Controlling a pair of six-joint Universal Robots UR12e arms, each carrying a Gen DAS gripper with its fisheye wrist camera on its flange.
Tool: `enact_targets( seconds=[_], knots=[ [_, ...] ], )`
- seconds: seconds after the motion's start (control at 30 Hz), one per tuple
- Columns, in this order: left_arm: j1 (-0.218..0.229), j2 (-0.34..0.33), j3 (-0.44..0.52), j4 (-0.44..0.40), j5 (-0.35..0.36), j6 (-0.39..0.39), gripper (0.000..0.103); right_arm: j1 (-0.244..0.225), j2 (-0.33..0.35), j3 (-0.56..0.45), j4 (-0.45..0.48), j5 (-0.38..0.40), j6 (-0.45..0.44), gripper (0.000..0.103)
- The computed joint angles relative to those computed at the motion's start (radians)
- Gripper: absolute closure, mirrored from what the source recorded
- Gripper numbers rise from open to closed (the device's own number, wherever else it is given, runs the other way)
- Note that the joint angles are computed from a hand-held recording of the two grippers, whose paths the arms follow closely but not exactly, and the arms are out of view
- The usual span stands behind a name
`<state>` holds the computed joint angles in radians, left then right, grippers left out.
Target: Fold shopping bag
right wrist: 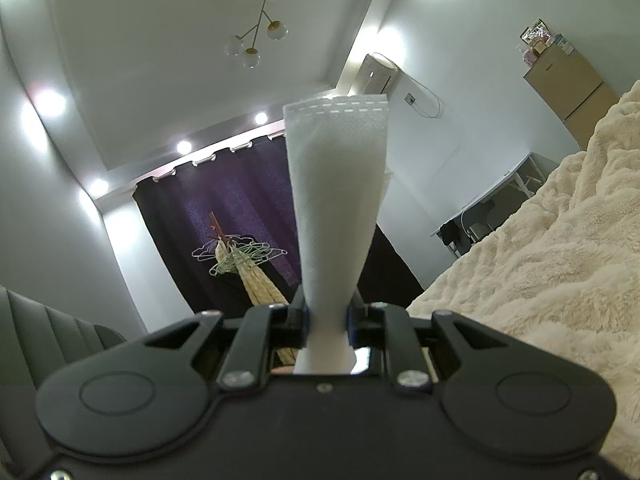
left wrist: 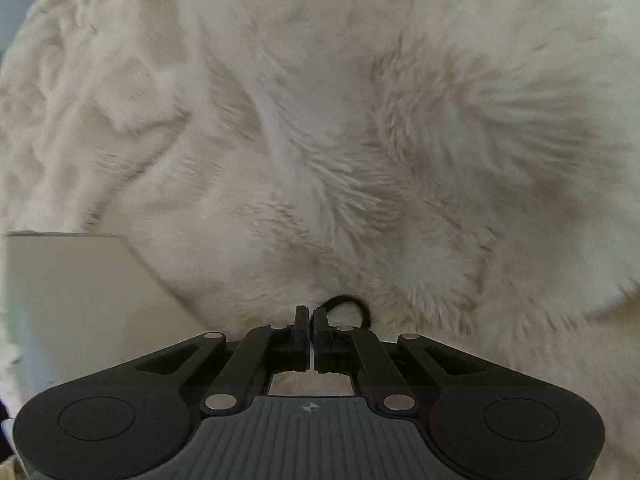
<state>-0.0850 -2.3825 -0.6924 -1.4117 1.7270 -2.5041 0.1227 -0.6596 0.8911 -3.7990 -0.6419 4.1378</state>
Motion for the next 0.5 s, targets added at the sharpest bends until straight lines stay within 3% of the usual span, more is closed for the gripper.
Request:
enact_targets(
  seconds=[0.1,0.33,0.43,0.5],
  knots=[
    [0.003,-0.024,0.04,-0.039,0.007,-0.035,0.102,-0.001,-0.004,0.008,-0.003,-0.009,0.0,0.084],
    [-0.005,-0.061,0.098,-0.172,0.042,-0.033,0.101,-0.002,-0.008,0.016,-0.006,-0.016,-0.003,0.084],
    [-0.01,-0.068,0.103,-0.186,0.072,-0.049,0.09,-0.002,-0.011,0.021,-0.005,-0.019,-0.006,0.083],
    [-0.009,-0.073,0.118,-0.206,0.074,-0.056,0.089,-0.002,-0.013,0.025,-0.003,-0.019,-0.008,0.083]
  ],
)
